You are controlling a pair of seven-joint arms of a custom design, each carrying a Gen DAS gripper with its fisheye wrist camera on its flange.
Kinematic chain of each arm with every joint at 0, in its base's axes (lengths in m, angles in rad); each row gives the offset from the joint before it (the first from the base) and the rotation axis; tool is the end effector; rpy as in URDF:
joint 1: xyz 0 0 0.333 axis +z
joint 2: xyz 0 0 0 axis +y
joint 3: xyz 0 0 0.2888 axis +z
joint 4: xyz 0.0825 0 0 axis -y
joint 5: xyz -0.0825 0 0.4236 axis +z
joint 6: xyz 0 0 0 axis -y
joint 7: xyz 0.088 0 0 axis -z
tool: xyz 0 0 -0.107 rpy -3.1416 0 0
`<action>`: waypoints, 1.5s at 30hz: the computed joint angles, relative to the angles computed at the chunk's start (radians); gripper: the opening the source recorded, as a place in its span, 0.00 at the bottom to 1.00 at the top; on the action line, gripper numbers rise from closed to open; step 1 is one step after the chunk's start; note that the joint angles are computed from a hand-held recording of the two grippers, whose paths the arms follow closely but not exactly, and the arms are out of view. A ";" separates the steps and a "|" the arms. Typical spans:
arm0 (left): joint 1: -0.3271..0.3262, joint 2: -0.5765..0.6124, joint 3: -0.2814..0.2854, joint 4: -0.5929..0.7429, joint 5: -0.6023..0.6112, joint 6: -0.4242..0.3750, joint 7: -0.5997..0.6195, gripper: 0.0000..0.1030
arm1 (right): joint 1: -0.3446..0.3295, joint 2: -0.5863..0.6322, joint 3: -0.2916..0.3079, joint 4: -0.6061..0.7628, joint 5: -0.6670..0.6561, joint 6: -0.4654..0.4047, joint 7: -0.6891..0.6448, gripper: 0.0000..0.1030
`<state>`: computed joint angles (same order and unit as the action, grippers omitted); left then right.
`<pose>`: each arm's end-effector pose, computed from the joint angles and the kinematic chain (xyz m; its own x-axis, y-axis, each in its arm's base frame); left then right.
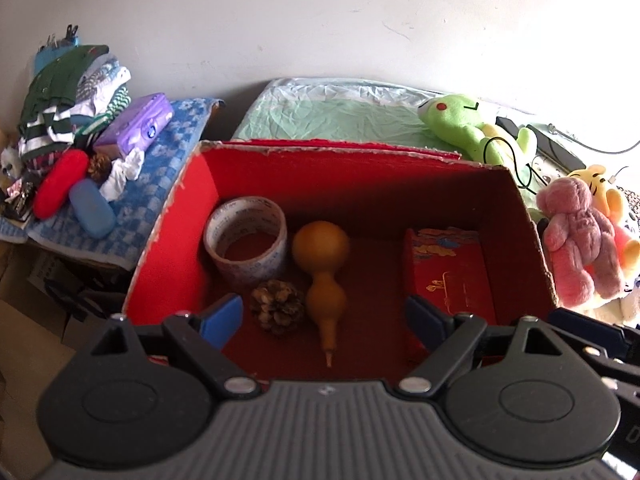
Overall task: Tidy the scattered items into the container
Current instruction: 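Move the right gripper down to the beige strap with red-white scarf, then close the right gripper on the beige strap loop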
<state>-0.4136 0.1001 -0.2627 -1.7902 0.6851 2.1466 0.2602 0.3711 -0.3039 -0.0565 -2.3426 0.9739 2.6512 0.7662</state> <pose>0.5294 -0.3847 0.4866 0.3280 -0.9447 -0.0056 -0.7569 -0.2593 -0.5999 0.5168 0.1435 0.4676 0.4786 -0.8001 -0.3616 -0.7151 -0.1162 -0.6893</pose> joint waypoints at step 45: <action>0.014 -0.126 -0.054 -0.313 -0.400 0.156 0.149 0.85 | -0.112 0.065 0.014 -0.017 -0.150 -0.395 0.141 0.43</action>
<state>-0.3993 -0.0260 -0.3163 -2.1031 0.2853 2.3028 0.4088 0.2594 -0.2393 -0.0422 -2.3594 0.8235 2.2558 0.9074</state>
